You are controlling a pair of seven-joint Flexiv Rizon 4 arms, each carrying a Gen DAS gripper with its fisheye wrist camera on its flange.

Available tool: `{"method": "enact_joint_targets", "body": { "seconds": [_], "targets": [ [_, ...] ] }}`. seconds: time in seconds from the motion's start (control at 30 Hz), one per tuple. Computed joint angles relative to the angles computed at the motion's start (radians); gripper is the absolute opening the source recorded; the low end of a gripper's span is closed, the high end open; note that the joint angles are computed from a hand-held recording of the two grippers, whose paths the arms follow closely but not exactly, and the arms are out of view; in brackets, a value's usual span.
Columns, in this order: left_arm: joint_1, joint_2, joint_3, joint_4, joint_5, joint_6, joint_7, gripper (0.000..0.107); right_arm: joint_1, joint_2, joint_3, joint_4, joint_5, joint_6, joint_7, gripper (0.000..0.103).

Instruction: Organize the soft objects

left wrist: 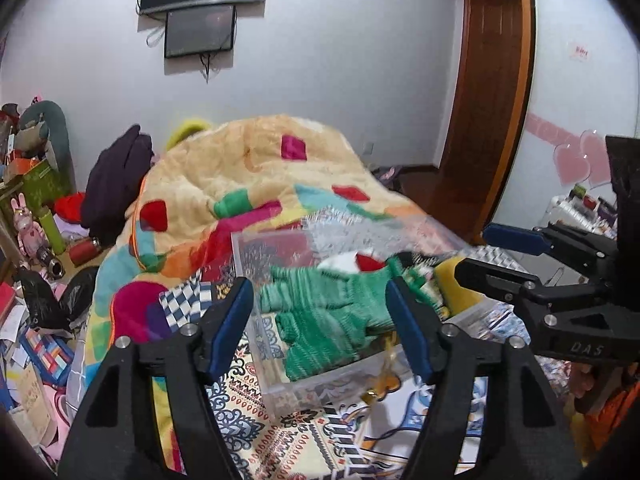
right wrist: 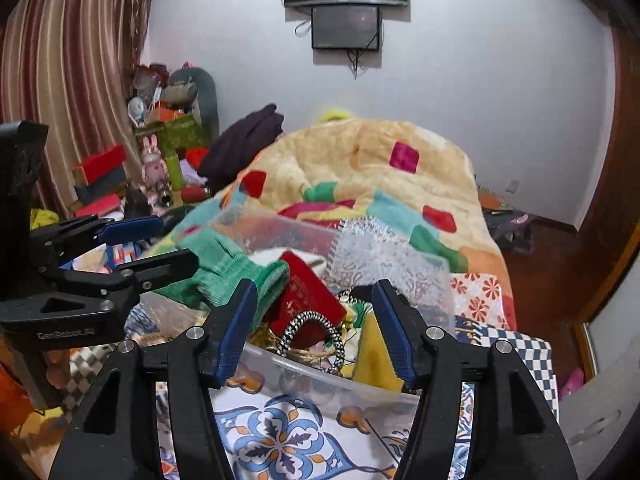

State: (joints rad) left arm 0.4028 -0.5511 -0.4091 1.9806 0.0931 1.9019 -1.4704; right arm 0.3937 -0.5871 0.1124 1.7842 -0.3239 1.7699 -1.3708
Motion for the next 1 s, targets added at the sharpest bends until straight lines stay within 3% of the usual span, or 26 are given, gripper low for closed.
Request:
{"method": "enact_joint_targets", "body": {
  "seconds": [0.17, 0.33, 0.4, 0.5, 0.63, 0.77, 1.0],
  "targets": [
    [0.074, 0.066, -0.065, 0.072, 0.081, 0.105, -0.075, 0.075, 0.009, 0.056, -0.012, 0.059, 0.029, 0.079, -0.002, 0.062],
    [0.086, 0.134, -0.054, 0.124, 0.162, 0.186, -0.175, 0.08, 0.058, 0.121, -0.058, 0.129, 0.09, 0.166, -0.018, 0.068],
    [0.072, 0.153, -0.034, 0.134, 0.182, 0.21, -0.209, 0.087, 0.076, 0.139, -0.071, 0.15, 0.122, 0.2, -0.03, 0.079],
    [0.027, 0.177, 0.02, 0.149, 0.193, 0.257, -0.249, 0.093, 0.133, 0.165, -0.113, 0.181, 0.198, 0.244, -0.072, 0.083],
    [-0.1, 0.194, 0.148, 0.17, 0.142, 0.322, -0.249, 0.1, 0.19, 0.19, -0.144, 0.209, 0.298, 0.279, -0.137, 0.09],
    [-0.169, 0.197, 0.222, 0.178, 0.145, 0.352, -0.262, 0.102, 0.225, 0.199, -0.154, 0.228, 0.389, 0.326, -0.203, 0.1],
    [-0.238, 0.188, 0.295, 0.174, 0.15, 0.366, -0.273, 0.102, 0.201, 0.184, -0.12, 0.217, 0.436, 0.339, -0.24, 0.101]
  ]
}}
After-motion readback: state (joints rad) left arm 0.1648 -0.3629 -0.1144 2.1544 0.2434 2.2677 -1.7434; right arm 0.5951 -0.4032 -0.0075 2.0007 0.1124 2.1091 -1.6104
